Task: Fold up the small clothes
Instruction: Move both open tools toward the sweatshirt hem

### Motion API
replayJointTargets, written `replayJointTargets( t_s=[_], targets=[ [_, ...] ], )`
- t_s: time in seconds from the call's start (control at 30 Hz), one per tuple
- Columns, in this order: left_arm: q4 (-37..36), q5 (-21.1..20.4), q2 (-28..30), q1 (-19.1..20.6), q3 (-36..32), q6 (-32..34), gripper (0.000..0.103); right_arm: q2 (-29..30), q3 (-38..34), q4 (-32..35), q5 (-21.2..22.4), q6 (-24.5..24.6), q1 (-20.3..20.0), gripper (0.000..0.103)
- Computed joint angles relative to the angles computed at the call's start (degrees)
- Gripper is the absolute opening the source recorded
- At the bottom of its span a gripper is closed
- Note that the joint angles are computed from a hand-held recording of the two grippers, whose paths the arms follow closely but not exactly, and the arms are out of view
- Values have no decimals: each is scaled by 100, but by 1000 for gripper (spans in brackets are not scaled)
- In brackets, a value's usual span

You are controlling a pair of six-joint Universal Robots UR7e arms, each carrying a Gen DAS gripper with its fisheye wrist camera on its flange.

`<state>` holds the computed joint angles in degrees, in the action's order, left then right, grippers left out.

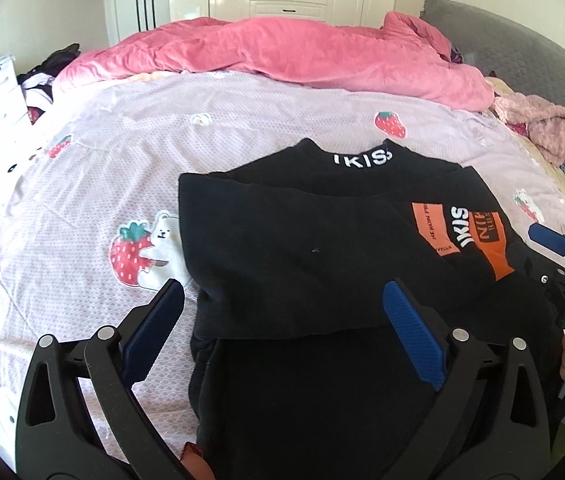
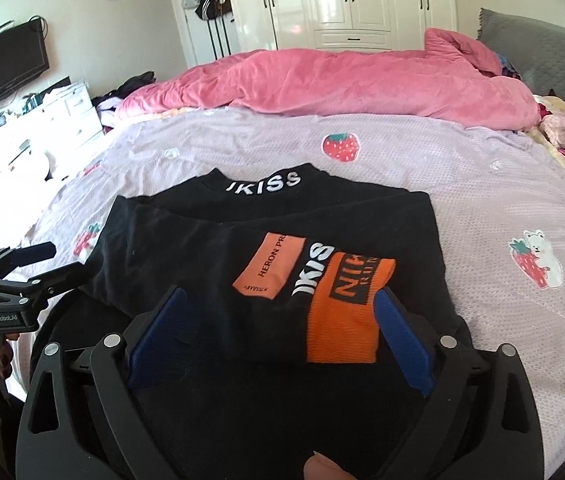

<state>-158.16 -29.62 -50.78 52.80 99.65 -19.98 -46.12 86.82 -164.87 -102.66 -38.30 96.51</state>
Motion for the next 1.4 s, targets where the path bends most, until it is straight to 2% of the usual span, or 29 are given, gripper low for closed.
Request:
replayJointTargets(
  t_s=[0.47,0.67,0.97,1.4],
  targets=[
    [-263,303,-42,-196,279,-231,93,-305,311,-229,253,-1,-46,94],
    [-513,575,-12,-347,472,-236,93,-470,500,-436,323,-34,-92,94],
    [-507,742,-86,-492,773,-553,94,-764,849,-486,384,59,-200,94],
    [-60,643,-408,-606,1319,-1393,94,-1145,1346,-601,257,91,-349,94]
  ],
)
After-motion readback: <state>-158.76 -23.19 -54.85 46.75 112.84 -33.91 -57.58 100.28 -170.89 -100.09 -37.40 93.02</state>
